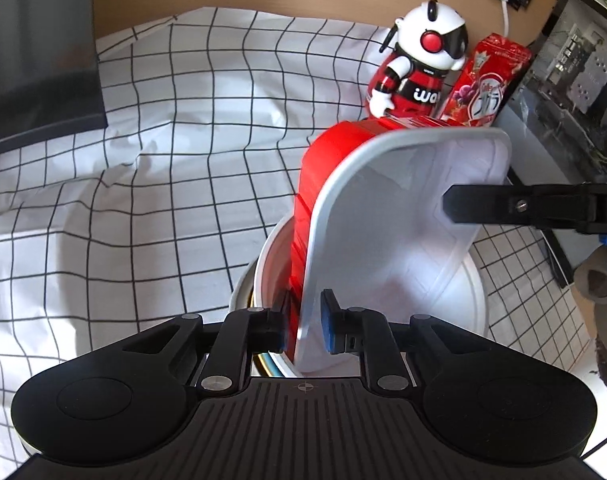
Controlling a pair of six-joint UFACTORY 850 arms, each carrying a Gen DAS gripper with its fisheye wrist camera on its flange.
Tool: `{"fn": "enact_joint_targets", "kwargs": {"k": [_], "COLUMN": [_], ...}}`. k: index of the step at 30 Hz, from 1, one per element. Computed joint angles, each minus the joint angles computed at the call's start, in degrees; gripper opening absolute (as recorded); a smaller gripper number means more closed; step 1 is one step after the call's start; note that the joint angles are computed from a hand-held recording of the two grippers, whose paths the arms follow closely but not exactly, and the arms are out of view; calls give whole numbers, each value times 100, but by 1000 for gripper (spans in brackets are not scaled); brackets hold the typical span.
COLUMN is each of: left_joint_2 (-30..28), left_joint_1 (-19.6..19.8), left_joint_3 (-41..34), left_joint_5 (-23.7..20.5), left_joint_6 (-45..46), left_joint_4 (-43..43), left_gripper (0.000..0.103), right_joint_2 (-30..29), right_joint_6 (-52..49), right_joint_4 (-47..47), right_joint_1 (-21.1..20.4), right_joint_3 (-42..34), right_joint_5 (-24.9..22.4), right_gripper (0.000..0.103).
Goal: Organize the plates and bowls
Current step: 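Carry the container over the bowl stack and lower it into the top bowl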
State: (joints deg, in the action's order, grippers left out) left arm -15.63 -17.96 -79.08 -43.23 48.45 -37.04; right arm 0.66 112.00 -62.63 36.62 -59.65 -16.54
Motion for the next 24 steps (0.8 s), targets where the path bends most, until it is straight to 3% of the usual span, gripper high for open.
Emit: {"fn": "enact_joint_targets", "kwargs": {"k": [12, 19, 22, 24], "left_joint_2": [73, 84, 98, 119], "left_joint_1": [26, 104, 180, 211], "left_joint_3": [116, 64, 38, 42], "left_joint_5": [66, 2, 7, 58], "left_joint_6": [-35, -89, -55, -56], "left_joint_4": [8, -248, -522, -622], "left_gripper": [17, 17, 17, 17], "right_joint_2": [-339, -464, -480, -483], "right_joint_6": [519, 250, 14, -138], "right_joint_4": [-245, -77, 89, 273], "right_joint_1": [-173, -280, -209, -121], "right_joint_3": [-343, -447, -469, -459], "right_joint_5": [-211, 298, 105, -271], "right_gripper": [47, 48, 48, 48]}}
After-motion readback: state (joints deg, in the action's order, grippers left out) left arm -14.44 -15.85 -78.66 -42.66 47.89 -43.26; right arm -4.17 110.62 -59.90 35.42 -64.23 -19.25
